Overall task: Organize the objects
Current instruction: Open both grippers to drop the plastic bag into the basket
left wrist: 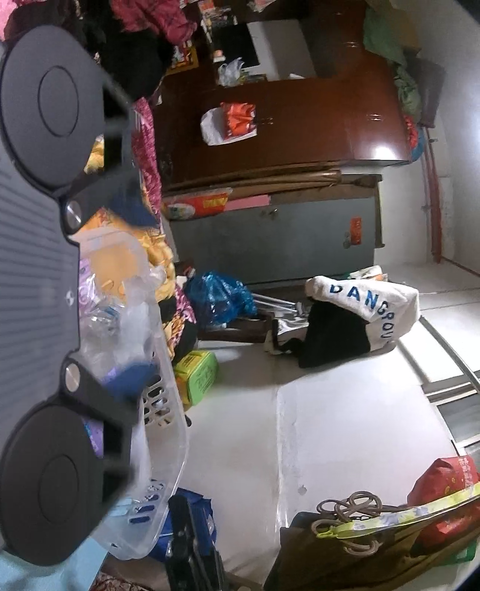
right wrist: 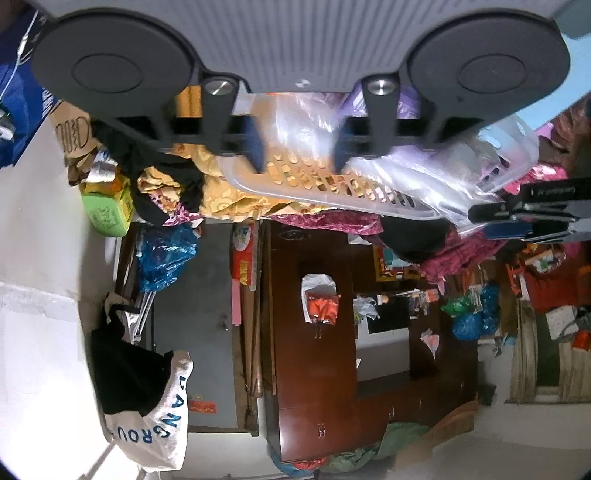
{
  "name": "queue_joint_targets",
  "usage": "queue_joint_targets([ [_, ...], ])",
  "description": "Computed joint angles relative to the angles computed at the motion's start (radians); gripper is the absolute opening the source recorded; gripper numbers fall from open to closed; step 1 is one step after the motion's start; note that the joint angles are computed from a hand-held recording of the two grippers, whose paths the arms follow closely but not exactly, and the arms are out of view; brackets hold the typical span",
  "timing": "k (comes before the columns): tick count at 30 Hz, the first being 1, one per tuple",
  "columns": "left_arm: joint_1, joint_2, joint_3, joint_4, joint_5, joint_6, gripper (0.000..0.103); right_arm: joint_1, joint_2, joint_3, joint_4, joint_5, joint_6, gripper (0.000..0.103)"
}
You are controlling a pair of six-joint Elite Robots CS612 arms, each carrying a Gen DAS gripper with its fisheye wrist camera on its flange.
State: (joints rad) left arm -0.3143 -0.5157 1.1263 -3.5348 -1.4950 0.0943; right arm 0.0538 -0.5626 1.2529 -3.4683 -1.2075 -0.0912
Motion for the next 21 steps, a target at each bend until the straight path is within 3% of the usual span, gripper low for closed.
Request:
queue_joint_targets([
  [1,-0.001,-0.001,0.003,-0.010,0.004,0.005,0.100,0.003,0.001,0.001,-0.011,-0.016,-0.005,0.088],
  [5,-0.001,-0.014,0.027,-0.028,0.000,0.001,0.103,0.002,0.003,0.003,-0.045,-0.015,0.028,0.103],
  [10,-0.008,-0.031,0.064,-0.063,0.031,0.008,0.103,0.003,-0.002,0.018,-0.065,-0.003,0.033,0.103],
  [13,-0.014,-0.043,0.097,-0.107,0.067,-0.012,0.103,0.003,-0.012,0.036,-0.052,0.005,0.029,0.103],
  [21,-0.026,-0.087,0.230,-0.260,0.081,-0.046,0.103,0.010,-0.065,0.149,-0.070,0.028,0.010,0.103],
])
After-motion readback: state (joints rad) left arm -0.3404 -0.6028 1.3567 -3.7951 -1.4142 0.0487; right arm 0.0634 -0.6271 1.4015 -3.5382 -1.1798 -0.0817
